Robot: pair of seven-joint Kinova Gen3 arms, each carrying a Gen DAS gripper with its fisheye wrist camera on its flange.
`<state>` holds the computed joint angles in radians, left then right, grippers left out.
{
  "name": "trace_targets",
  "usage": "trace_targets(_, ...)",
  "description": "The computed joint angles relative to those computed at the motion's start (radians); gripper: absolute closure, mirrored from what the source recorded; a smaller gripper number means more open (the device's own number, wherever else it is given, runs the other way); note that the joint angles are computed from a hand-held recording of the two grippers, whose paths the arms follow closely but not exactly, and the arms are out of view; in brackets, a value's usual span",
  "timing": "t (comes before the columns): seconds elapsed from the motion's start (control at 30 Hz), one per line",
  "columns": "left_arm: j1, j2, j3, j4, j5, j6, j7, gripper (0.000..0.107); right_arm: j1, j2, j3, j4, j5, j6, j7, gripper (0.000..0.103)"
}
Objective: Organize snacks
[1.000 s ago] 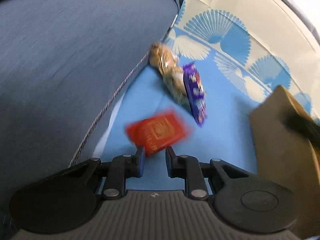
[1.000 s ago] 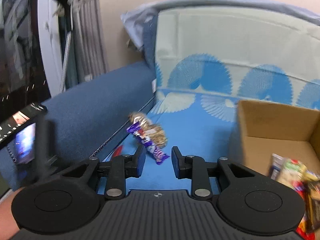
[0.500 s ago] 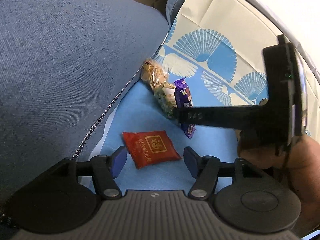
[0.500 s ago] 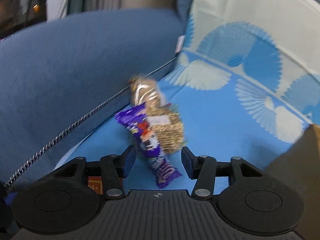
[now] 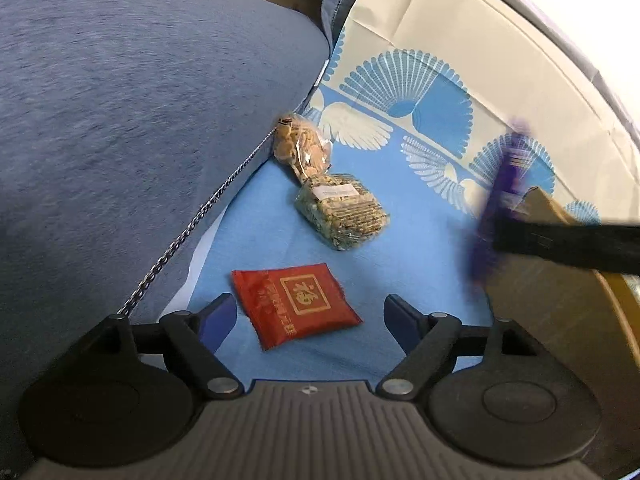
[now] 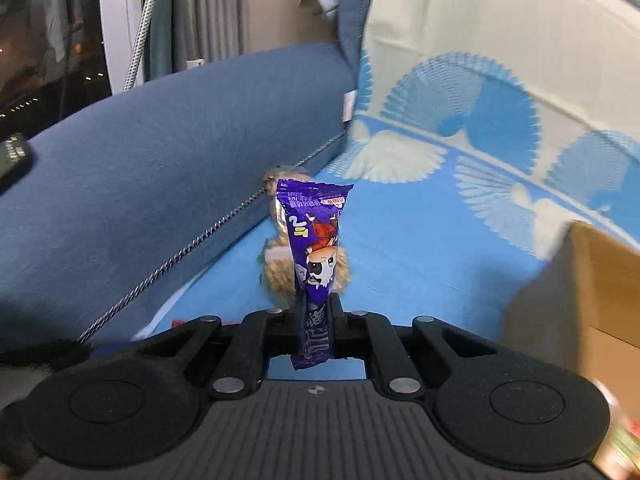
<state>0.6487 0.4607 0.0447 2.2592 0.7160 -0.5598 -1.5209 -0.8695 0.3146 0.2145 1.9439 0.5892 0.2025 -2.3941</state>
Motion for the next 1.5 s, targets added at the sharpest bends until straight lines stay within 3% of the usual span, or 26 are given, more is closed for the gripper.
trace_targets(0.07,0.045,0.018,-0.046,-0.038,0.062,0.027,-0.069,0.017,0.030,-0.079,-0.066,0.027,-0.011,0.080,0.001,0.093)
trace_targets(0.17,0.171,0.057,-0.185,-0.111,0.167,0.100,-0.191,0.010,-0.011,-0.177,-0.096,0.074,0.022,0.185,-0.102,0.093)
trace_targets(0.23,0.250,0.094,-0.277,-0.160,0.230,0.157,-0.272,0.005,-0.043,-0.223,-0.106,0.107,0.031,0.228,-0.184,0.093)
trace_targets(0.33,0.368,0.151,-0.416,-0.215,0.351,0.217,-0.394,0.005,-0.022,-0.257,-0.164,0.146,-0.015,0.255,-0.244,0.093)
trace_targets(0.4,0.438,0.175,-0.509,-0.237,0.433,0.262,-0.468,0.010,-0.013,-0.260,-0.197,0.173,-0.002,0.246,-0.293,0.093)
trace_targets(0.47,0.486,0.190,-0.565,-0.240,0.492,0.270,-0.520,0.024,-0.019,-0.245,-0.218,0.186,0.020,0.256,-0.346,0.093)
trace_targets(0.53,0.471,0.167,-0.546,-0.224,0.487,0.256,-0.513,0.036,0.016,-0.221,-0.257,0.190,-0.007,0.246,-0.347,0.093)
trace_targets(0.57,0.447,0.149,-0.511,-0.211,0.476,0.230,-0.512,0.048,0.027,-0.206,-0.271,0.188,-0.012,0.244,-0.346,0.093)
trace_targets(0.63,0.380,0.107,-0.419,-0.184,0.461,0.172,-0.528,0.056,0.043,-0.172,-0.299,0.179,-0.015,0.254,-0.358,0.093)
trace_targets(0.77,0.221,0.010,-0.234,-0.106,0.308,0.133,-0.481,0.075,0.036,-0.124,-0.319,0.173,0.077,0.269,-0.481,0.093)
trace_targets(0.87,0.083,-0.068,-0.096,-0.040,0.186,0.157,-0.426,0.085,0.040,-0.100,-0.352,0.173,0.183,0.283,-0.598,0.093)
trace_targets(1.0,-0.102,-0.156,0.053,0.024,0.023,0.274,-0.296,0.088,-0.006,-0.075,-0.321,0.196,0.315,0.261,-0.761,0.093)
trace_targets(1.1,-0.231,-0.179,0.192,0.070,-0.099,0.247,-0.200,0.085,-0.089,-0.074,-0.241,0.231,0.419,0.232,-0.883,0.092)
trace_targets(1.13,-0.253,-0.180,0.226,0.088,-0.140,0.208,-0.164,0.076,-0.099,-0.072,-0.233,0.240,0.459,0.228,-0.924,0.090)
trace_targets(1.17,-0.258,-0.176,0.241,0.103,-0.167,0.169,-0.136,0.064,-0.090,-0.066,-0.244,0.244,0.496,0.229,-0.964,0.087)
trace_targets(1.2,-0.248,-0.169,0.238,0.108,-0.177,0.143,-0.124,0.059,-0.067,-0.064,-0.273,0.251,0.529,0.235,-1.005,0.083)
trace_targets(1.23,-0.222,-0.160,0.216,0.103,-0.172,0.133,-0.128,0.051,-0.041,-0.061,-0.302,0.257,0.556,0.236,-1.034,0.074)
trace_targets(1.33,-0.092,-0.131,0.097,0.060,-0.100,0.158,-0.191,0.046,-0.016,-0.046,-0.339,0.263,0.575,0.246,-1.051,0.060)
trace_targets(1.5,0.057,-0.063,-0.054,-0.009,-0.063,0.171,-0.243,0.027,-0.024,-0.039,-0.373,0.282,0.660,0.276,-1.113,0.059)
